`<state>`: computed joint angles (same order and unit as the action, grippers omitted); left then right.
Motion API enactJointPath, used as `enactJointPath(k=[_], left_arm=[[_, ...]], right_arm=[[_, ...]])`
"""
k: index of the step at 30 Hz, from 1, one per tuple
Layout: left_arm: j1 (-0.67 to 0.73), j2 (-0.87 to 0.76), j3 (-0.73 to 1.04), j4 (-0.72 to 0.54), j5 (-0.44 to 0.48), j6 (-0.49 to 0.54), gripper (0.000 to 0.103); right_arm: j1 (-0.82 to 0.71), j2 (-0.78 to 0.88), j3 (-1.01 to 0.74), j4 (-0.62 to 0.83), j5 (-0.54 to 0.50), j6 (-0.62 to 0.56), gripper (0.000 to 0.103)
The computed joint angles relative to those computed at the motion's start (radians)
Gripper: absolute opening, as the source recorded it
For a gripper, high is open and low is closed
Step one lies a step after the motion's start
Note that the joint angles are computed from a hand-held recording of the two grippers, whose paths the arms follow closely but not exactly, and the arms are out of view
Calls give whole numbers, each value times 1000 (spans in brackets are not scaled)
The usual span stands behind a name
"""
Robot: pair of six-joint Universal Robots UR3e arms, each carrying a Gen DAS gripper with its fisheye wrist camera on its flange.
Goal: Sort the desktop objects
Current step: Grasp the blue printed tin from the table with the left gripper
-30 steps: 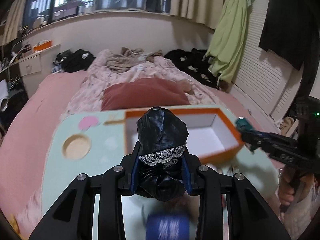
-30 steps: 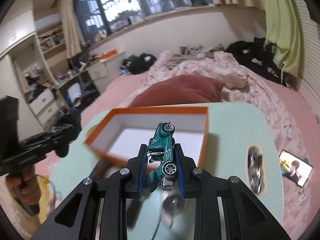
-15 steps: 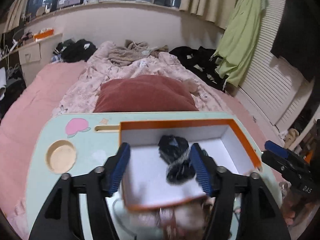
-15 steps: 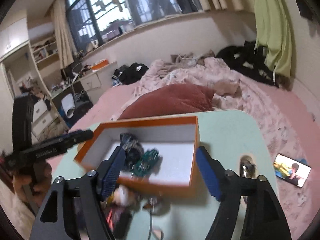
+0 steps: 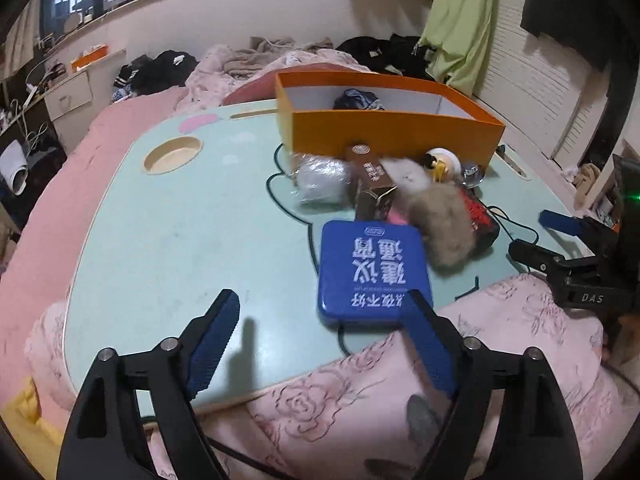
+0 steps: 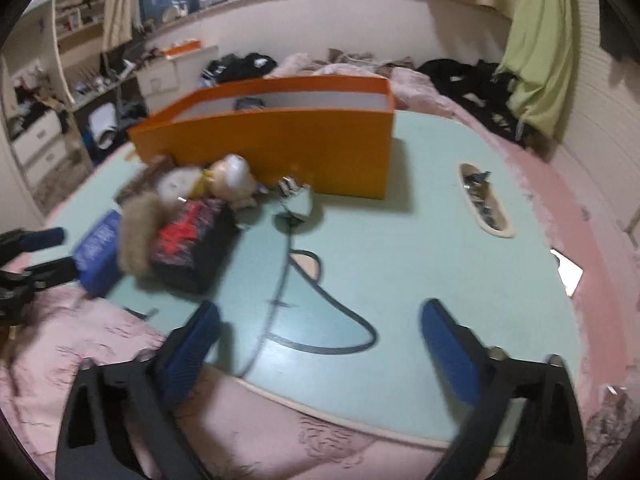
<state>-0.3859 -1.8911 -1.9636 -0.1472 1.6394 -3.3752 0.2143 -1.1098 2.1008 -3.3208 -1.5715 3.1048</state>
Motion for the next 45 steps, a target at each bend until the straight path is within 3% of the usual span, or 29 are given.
enactJointPath(k=[2, 5, 8, 10, 14, 19, 27, 28, 29, 30, 32, 38, 45], left_arm=[[28, 1, -44, 56, -55, -3, 85], [62, -27, -69, 124, -124, -24, 96], [-22, -78, 11, 69, 17, 9, 96], [-55, -93, 48, 34, 56, 21, 96], [-28, -77, 7, 82, 11, 12, 96], [-48, -84, 38, 77, 31, 54, 96], [-83, -183, 285, -118, 54, 147, 96], [-84, -204, 326, -161, 69, 139, 96], [-80, -214, 338, -171, 63, 136, 88], [-79, -218, 335, -154, 57, 137, 74], [-85, -210, 298, -103, 54, 145, 67], [-111, -194, 216, 28, 150, 97, 67], [-110, -190, 199, 45, 177, 59, 67]], right_arm=[[0, 8, 4, -12, -6, -5, 103], [-1, 11, 16, -31, -6, -11, 103], [2, 10, 23, -38, -7, -10, 103], [0, 7, 31, -45, -6, -9, 103], [0, 7, 25, -39, -6, -11, 103], [1, 6, 24, -35, -6, -10, 103], [1, 5, 26, -37, -6, -10, 103], [1, 5, 26, -37, -6, -10, 103], [0, 3, 31, -41, -5, -11, 103], [1, 4, 26, -37, -6, -10, 103], [-2, 3, 33, -43, -3, -11, 103], [-3, 4, 36, -51, -1, -10, 103], [-34, -36, -5, 28, 57, -2, 103]])
